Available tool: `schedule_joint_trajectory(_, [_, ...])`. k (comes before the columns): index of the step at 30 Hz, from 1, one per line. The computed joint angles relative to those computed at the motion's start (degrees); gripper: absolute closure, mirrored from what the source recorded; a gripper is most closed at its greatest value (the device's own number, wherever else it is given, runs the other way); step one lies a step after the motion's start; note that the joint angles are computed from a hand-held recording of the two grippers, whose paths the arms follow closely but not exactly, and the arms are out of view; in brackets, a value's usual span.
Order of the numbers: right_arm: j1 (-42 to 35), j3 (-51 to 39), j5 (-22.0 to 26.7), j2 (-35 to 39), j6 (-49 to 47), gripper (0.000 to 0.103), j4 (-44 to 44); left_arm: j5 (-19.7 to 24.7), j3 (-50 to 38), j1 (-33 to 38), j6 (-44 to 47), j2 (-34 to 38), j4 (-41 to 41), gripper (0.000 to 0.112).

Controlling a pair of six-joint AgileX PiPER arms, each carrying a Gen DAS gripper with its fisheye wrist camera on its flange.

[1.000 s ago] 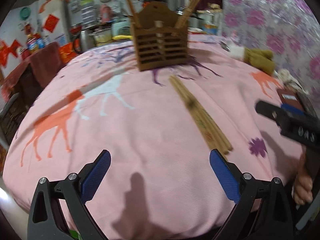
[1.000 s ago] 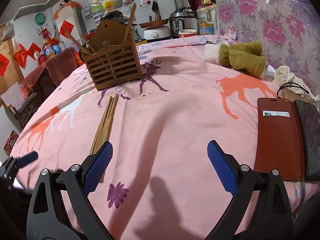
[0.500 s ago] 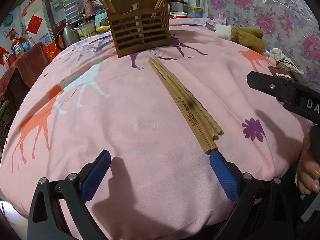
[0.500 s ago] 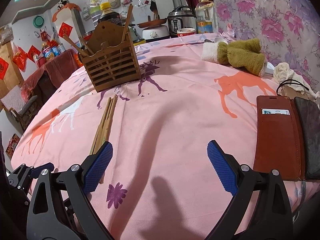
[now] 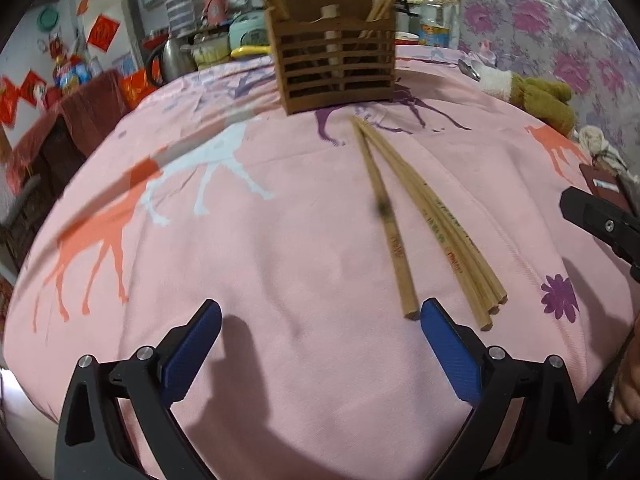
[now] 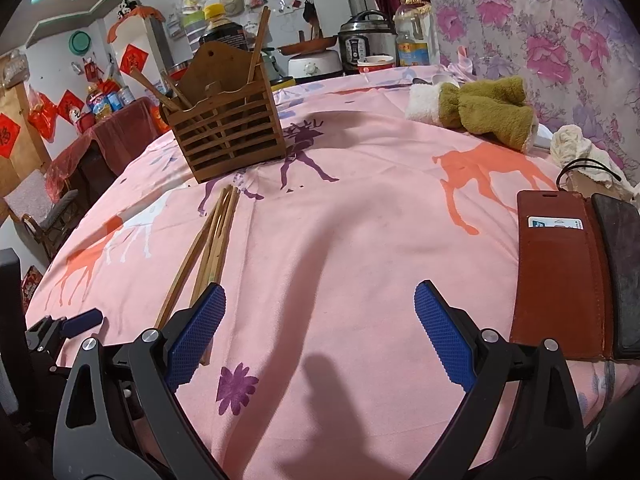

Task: Organize utensils
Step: 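Close the left tool on a chopstick from the pile, then hold the chopstick in the left tool while the right tool moves over the pile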

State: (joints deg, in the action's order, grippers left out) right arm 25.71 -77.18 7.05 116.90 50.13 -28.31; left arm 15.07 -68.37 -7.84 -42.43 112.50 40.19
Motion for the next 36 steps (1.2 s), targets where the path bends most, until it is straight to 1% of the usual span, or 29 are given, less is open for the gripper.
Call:
schedule_joint_trajectory(1, [0.0,-0.4,0.3,0.3,-2.4,0.011,2.5,0.4,-0.5,-0.7,-3.4,0.4,3.9,0.014])
schedule_joint_trajectory(2, [0.0,-0.6,0.6,0.5,-4.0,0.011,4.1,0.5,-0.8,-1.0,-4.8,0.7,5.4,0.014])
schedule_joint_trajectory(4, [-0.1,-1.2,1.2,0.8,-5.8,0.011,6.2,0.2,-1.8,-1.1,-5.4,1.6,6.1,0.017])
schedule_joint_trajectory(5, [0.0,-1.2,1.3,0.8,-5.3,0.011,5.8,-0.5,-1.8,-0.9,-5.6,1.7,6.3,0.019])
schedule_joint_trajectory(6, [0.1,-1.1,1.4,0.8,-4.7,0.011,5.2,-1.5,-1.4,-0.6,-4.9,1.6,5.6,0.027])
schedule_joint_trajectory(7, [0.1,-1.1,1.3,0.8,-4.8,0.011,5.1,-3.0,-0.8,0.0,-2.3,1.3,3.0,0.034])
schedule_joint_trajectory(8, [0.2,-1.0,1.2,0.7,-3.9,0.011,4.2,-3.3,-0.7,0.2,-2.1,1.2,2.6,0.038])
schedule_joint_trajectory(9, [0.3,-0.8,1.1,0.6,-3.2,0.011,3.3,-3.5,-0.5,0.4,-3.0,1.0,3.3,0.046])
schedule_joint_trajectory(10, [0.4,-0.7,1.0,0.6,-3.0,0.011,2.9,-3.8,-0.4,0.7,-2.0,0.9,2.2,0.052])
schedule_joint_trajectory(11, [0.5,-0.8,1.0,0.6,-2.8,0.011,2.7,-4.2,-0.4,1.0,-0.5,0.9,0.5,0.055])
schedule_joint_trajectory(12, [0.5,-0.6,0.9,0.5,-2.6,0.011,2.5,-4.1,-0.7,1.3,0.2,1.0,-0.6,0.063])
schedule_joint_trajectory(13, [0.4,-0.5,0.8,0.5,-2.7,0.011,2.5,-4.0,-0.9,1.4,-0.1,1.0,-0.3,0.07])
schedule_joint_trajectory(16, [0.3,-0.6,0.8,0.5,-3.6,0.011,3.9,-3.2,-1.3,2.3,-4.1,1.3,2.8,0.08])
schedule_joint_trajectory(18, [0.2,-0.5,0.8,0.5,-4.8,0.011,5.3,-3.1,-1.5,3.7,-4.3,1.4,2.0,0.08])
schedule_joint_trajectory(21, [0.0,-0.5,0.6,0.4,-6.1,0.011,6.4,-4.0,-1.1,5.5,1.2,1.0,-3.9,0.078])
schedule_joint_trajectory(22, [0.0,-0.5,0.6,0.4,-6.7,0.011,7.0,-4.0,-1.0,5.6,1.4,0.9,-4.3,0.078])
schedule_joint_trajectory(23, [0.0,-0.6,0.6,0.5,-7.4,0.011,7.6,-4.0,-1.0,5.4,-0.5,1.0,-2.4,0.078])
schedule_joint_trajectory(25, [0.0,-0.6,0.7,0.5,-7.7,0.011,7.9,-3.4,-0.9,4.4,-8.4,1.3,5.9,0.077])
schedule_joint_trajectory(26, [0.0,-0.6,0.7,0.5,-7.7,0.011,7.9,-3.6,-0.8,4.2,-10.4,1.3,8.1,0.077])
schedule_joint_trajectory(27, [0.1,-0.6,0.7,0.5,-7.7,0.011,7.9,-4.0,-0.6,4.2,-11.9,1.3,9.6,0.077])
schedule_joint_trajectory(29, [0.1,-0.7,0.8,0.6,-7.6,0.011,7.8,-5.3,-0.3,4.8,-11.3,1.4,8.7,0.077])
schedule_joint_trajectory(30, [0.3,-0.7,0.9,0.6,-7.0,0.011,7.0,-5.7,-0.3,5.0,-10.1,1.4,7.4,0.08])
schedule_joint_trajectory(31, [0.4,-0.6,0.9,0.5,-6.0,0.011,6.0,-6.2,-0.1,5.3,-7.8,1.2,5.0,0.088])
schedule_joint_trajectory(33, [0.5,-0.3,0.7,0.3,-4.2,0.011,4.1,-6.8,0.0,5.6,-4.0,0.9,1.2,0.1])
schedule_joint_trajectory(34, [0.6,-0.3,0.6,0.3,-3.4,0.011,3.2,-7.0,0.1,5.9,-0.6,0.6,-2.3,0.1])
schedule_joint_trajectory(36, [0.5,-0.2,0.4,0.2,-3.0,0.011,2.8,-7.3,0.8,6.3,0.5,-0.3,-3.7,0.101])
